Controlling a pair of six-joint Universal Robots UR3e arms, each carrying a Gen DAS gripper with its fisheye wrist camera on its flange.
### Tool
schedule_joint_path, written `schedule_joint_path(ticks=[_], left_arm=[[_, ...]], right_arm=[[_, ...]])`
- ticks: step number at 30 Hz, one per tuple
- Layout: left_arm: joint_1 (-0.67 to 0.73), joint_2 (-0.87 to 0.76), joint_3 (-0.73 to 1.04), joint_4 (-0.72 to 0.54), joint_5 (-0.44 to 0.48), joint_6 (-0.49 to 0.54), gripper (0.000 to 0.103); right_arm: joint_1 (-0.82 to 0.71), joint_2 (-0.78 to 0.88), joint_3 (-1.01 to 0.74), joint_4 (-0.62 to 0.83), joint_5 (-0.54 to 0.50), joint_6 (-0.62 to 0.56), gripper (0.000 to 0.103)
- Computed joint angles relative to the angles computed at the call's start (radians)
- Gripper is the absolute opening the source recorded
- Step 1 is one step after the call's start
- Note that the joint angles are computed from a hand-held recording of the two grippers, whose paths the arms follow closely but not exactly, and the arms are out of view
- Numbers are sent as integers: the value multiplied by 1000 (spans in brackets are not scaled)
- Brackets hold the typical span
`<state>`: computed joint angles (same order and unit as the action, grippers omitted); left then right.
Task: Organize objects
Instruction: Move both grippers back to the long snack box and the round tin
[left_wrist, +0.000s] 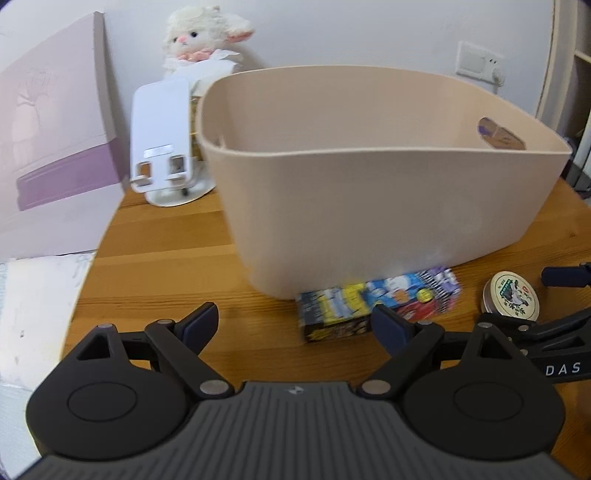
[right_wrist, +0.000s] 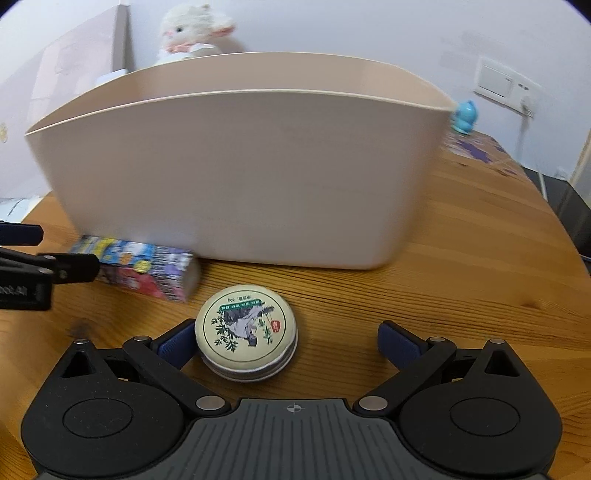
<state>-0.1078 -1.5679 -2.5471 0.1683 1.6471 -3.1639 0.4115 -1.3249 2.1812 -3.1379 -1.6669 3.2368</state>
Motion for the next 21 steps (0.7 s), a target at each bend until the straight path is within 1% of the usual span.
schedule_joint_path(ticks=[3, 4, 6, 9, 10, 12, 15, 21], left_arm=[[-8, -22, 24, -6, -26, -18, 91], [-14, -35, 36, -11, -28, -28, 91], [-25, -46, 55, -28, -39, -39, 91], [-43, -52, 65, -43, -53, -39, 91], [-52, -55, 65, -40, -53, -39, 91], [-73, -55, 59, -31, -47, -41, 91], [-93, -53, 58, -27, -50, -41, 91], [-107, -31, 52, -52, -101, -43, 91]], right_arm=[[-57, -47, 61, -16, 17, -20, 103], [-59, -44, 56, -12, 12, -14, 103], [-105, -104, 108, -5, 36, -40, 103], [-158, -126, 152, -29, 65, -72, 103], [-159, -140, 162, -27, 64, -72, 103], [-173, -122, 182, -69, 71, -82, 103], [-196, -138, 201, -78, 84, -95, 103], [-200, -180, 248, -88, 85, -95, 103]])
